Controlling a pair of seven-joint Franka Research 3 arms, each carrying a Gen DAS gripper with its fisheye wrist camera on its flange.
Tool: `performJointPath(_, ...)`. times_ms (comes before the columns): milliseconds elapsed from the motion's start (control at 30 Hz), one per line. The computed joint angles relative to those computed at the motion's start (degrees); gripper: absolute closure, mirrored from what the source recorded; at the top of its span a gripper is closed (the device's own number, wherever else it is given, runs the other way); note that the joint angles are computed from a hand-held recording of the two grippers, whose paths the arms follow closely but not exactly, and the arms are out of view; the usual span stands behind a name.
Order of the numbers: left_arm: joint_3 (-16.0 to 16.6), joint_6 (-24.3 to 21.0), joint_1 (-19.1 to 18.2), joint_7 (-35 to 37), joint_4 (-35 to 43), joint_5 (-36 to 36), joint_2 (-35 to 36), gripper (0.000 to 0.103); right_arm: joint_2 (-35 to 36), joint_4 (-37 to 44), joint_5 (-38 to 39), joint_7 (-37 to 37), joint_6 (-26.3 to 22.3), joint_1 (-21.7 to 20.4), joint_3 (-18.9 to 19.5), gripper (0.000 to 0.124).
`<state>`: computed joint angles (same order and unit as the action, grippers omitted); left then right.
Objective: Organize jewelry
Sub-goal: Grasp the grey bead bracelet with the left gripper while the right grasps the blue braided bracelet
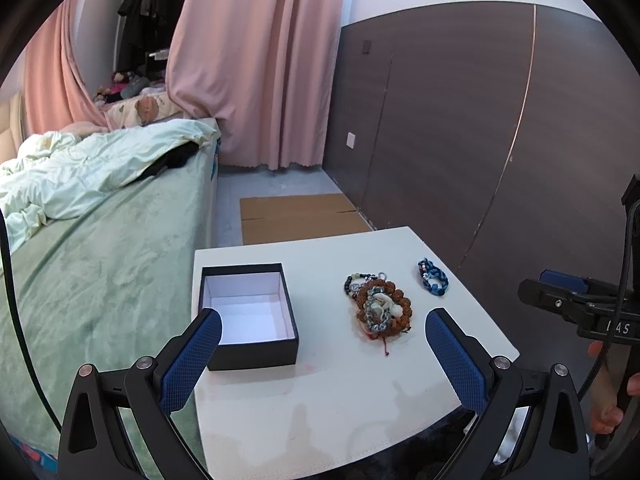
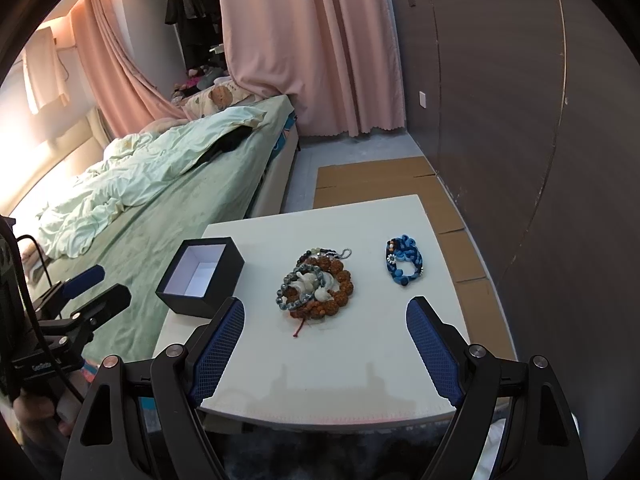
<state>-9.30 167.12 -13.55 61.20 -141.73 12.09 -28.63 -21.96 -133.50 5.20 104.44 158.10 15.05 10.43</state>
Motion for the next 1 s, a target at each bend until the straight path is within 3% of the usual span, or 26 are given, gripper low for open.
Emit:
performJointPath(400,0.00,1.38,-0.02,2.07,5.71,-0.01,7.87,0.002,5.01,3.63,2.61,0.20,-0.49,-0.26,-2.29,0.040)
performJointPath(533,1.54,0.49,-1.85,5.11,8.02,-2.69,10.89,0.008,7.45,5.46,8.38,-0.47,-2.10,0.79,-5.11,0.040)
performJointPath(600,0.83,-0.25,-1.11,5.19,9.36,-2.70,12.37,0.009,8.72,6.29,13.46,-2.36,-2.83,1.78,-6.78,0.040)
performJointPath(767,2.54,-2.66,-3.54,10.70,13.21,-9.98,17.07,0.023,11.59,8.19,16.13,0.37,-4.75,0.28,-6.98,0.040)
performJointPath(933,0.69,-7.21,-2.49,14.59,17.05,-12.66,21.35,0.042,14.12,10.19,20.22,-0.58,-6.20,0.15,-7.71,0.040)
performJointPath(1000,0.36,-8.89,-2.57,17.78,18.39,-15.83,22.95,0.044,14.83,10.90,21.94,-2.33,-6.54,0.25,-7.90,0.040)
